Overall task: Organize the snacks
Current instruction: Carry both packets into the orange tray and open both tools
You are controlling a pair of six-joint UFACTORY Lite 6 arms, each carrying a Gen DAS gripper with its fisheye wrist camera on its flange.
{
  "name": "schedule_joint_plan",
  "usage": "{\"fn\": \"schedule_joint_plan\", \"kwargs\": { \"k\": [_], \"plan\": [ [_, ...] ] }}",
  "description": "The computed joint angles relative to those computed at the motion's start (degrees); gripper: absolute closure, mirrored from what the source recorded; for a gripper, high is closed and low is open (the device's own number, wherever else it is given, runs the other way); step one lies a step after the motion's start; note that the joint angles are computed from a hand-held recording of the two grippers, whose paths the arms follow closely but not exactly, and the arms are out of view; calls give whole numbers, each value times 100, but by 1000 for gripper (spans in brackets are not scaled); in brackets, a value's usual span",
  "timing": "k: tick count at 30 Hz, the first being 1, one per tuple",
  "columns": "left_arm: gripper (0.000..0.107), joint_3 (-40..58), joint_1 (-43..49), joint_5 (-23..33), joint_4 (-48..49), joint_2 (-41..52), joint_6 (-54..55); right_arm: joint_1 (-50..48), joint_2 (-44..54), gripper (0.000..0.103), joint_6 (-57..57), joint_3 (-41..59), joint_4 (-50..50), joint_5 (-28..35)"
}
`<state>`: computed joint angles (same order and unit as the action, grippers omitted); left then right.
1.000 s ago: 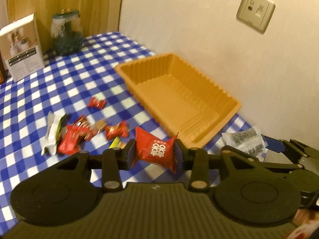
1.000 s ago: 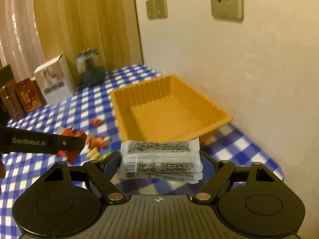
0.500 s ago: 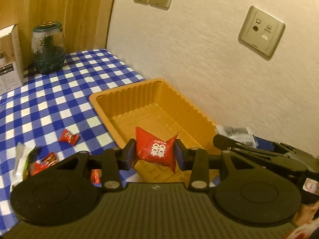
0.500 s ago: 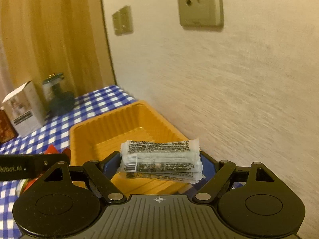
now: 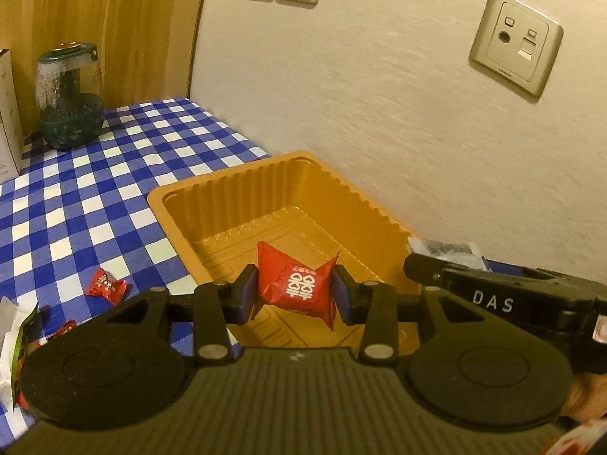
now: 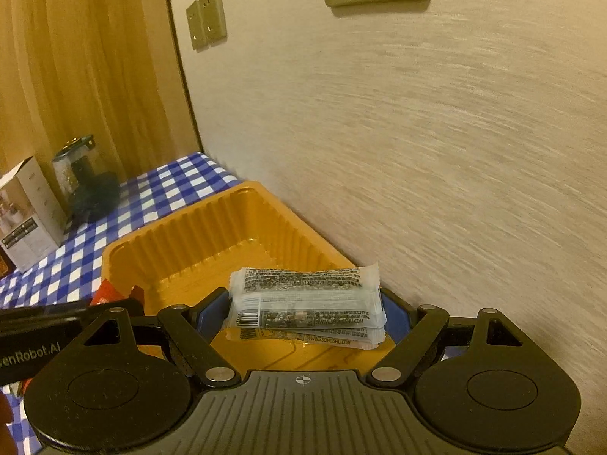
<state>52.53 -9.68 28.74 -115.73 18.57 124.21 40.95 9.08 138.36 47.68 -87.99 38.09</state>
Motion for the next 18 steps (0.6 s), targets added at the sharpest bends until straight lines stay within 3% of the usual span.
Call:
{"fn": "schedule_joint_plan", "kwargs": {
  "k": [5,7,18],
  "plan": [
    [63,137,-49,144,-110,202,132,-63,117,21,-17,131,33,13],
    [47,165,-79,118,-191,276,148,-70,106,21,-5,128,68,31],
    [44,-5,224,-13,-545,81,497,-106,139,20,88,191,-18,-152]
  ]
}}
